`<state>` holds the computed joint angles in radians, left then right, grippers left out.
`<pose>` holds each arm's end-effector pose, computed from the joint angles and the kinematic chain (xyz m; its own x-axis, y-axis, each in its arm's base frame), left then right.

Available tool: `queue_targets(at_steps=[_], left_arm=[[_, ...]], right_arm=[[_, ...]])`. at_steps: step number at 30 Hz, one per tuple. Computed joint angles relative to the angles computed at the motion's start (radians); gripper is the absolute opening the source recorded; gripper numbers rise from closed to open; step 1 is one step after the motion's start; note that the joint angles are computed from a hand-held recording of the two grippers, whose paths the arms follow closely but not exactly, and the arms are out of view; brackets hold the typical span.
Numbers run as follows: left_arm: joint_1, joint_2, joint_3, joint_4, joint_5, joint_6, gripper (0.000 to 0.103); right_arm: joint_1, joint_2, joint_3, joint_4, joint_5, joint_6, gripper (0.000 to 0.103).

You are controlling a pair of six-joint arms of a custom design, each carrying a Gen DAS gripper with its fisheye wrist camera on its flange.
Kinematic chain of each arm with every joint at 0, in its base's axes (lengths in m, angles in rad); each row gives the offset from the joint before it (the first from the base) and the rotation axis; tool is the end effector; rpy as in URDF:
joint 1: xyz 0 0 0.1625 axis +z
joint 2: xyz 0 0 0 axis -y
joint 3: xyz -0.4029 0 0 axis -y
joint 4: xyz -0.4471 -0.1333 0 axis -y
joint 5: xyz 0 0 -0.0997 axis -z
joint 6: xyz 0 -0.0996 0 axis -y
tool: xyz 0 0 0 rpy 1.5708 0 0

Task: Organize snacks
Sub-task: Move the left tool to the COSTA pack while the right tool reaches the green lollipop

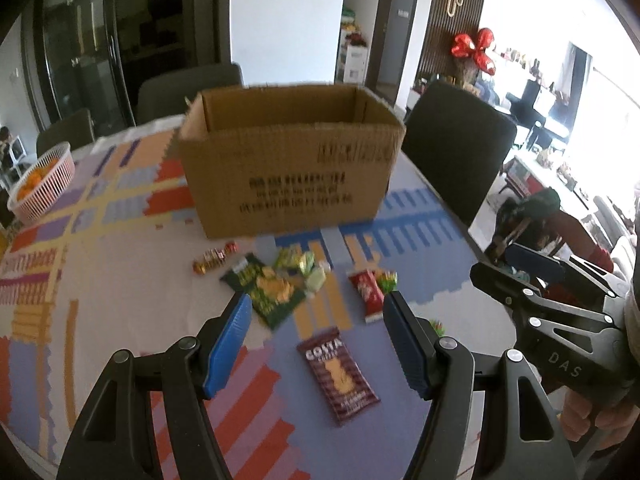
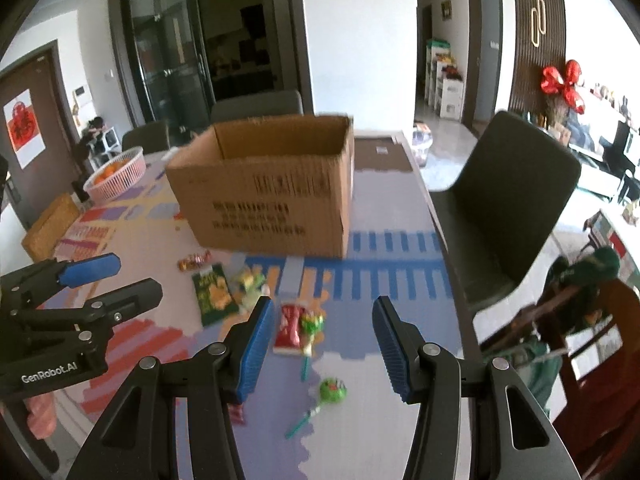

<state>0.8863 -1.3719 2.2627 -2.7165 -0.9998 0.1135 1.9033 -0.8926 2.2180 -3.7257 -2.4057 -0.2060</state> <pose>-0.1575 -0.4889 0.1539 -0.6640 0.5086 -0.5482 0.6915 0.6966 -0.1913 0.2122 -0.4324 0.0709 -0.7507 0.1608 0.6408 -0.3820 0.6856 -0.6196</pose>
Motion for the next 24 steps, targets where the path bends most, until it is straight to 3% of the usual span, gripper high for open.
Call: queue_targets(at_steps=[11,24], left_arm=[[0.040,0.063,0.007,0.049,0.028,-0.050,0.067],[0.077,0.152,-0.002,0.084,0.018,-0.059,0.067]], right_arm=[[-0.070,0.024,0.047,0.078,0.044,0.131,0.052],[-0.144,0.051,0.062,0.127,0.089,0.215,0.052]])
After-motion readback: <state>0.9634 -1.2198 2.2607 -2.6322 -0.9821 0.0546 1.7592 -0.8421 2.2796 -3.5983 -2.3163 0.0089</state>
